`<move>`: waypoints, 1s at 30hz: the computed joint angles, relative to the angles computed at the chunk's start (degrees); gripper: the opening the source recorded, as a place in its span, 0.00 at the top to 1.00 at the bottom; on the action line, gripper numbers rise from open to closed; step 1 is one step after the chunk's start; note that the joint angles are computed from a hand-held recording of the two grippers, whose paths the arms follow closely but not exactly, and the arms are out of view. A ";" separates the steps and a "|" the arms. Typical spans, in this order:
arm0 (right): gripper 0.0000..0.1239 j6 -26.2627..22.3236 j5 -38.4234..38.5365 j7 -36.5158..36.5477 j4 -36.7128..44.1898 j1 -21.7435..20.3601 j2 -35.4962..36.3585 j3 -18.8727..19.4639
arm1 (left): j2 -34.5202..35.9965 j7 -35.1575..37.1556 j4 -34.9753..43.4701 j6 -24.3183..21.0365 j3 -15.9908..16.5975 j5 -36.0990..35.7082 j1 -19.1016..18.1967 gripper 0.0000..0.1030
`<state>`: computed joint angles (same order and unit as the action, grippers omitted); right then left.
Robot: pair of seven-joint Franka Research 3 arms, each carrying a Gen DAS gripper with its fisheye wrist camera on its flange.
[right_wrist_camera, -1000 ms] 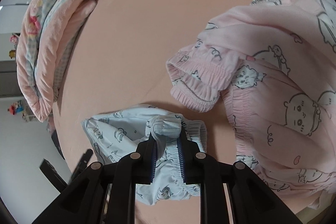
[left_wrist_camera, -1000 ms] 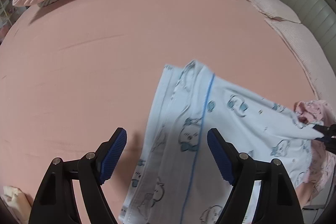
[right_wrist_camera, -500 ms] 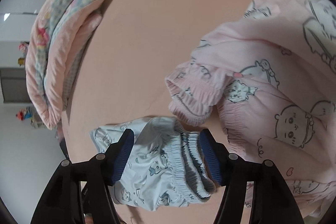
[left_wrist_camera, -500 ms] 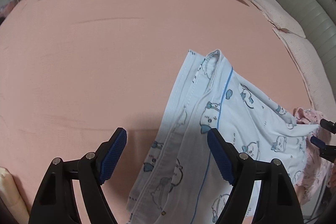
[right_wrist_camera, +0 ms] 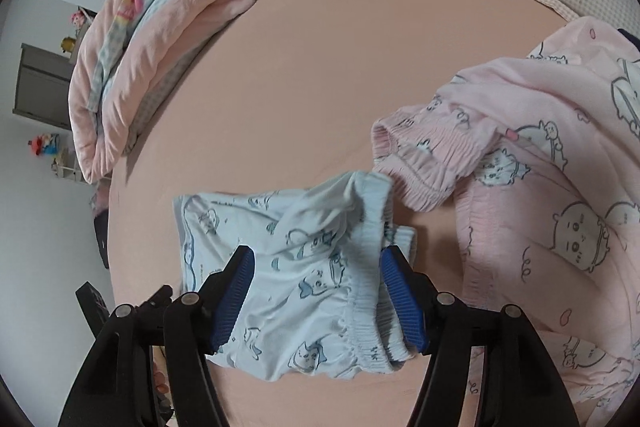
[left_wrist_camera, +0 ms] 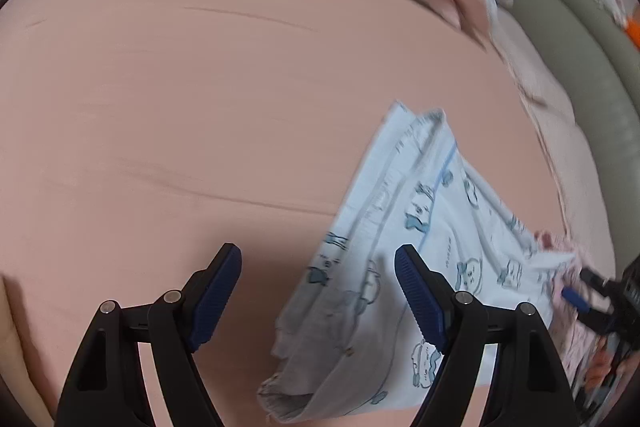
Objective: Fold clothes
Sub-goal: 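Open both grippers and release the folded light blue pants on the bed, then grasp the pants edge with the left gripper while the right gripper grasps the waistband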
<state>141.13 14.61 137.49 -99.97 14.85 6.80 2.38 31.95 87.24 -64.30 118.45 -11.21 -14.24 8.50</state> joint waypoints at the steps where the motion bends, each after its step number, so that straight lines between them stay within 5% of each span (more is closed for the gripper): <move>1: 0.47 0.11 0.20 -0.08 -0.03 0.01 0.04 0.05 | -1.81 0.54 -2.96 1.61 -0.33 -1.34 0.90 0.24; 14: 0.47 1.91 -2.00 -1.06 -5.35 0.53 -3.13 0.12 | -10.08 11.81 -18.48 8.34 -1.29 -11.73 3.46 0.24; 30: 0.47 3.27 -1.18 -8.89 -13.32 0.41 -8.90 1.57 | -13.64 15.81 -24.06 5.03 0.78 -18.51 3.00 0.24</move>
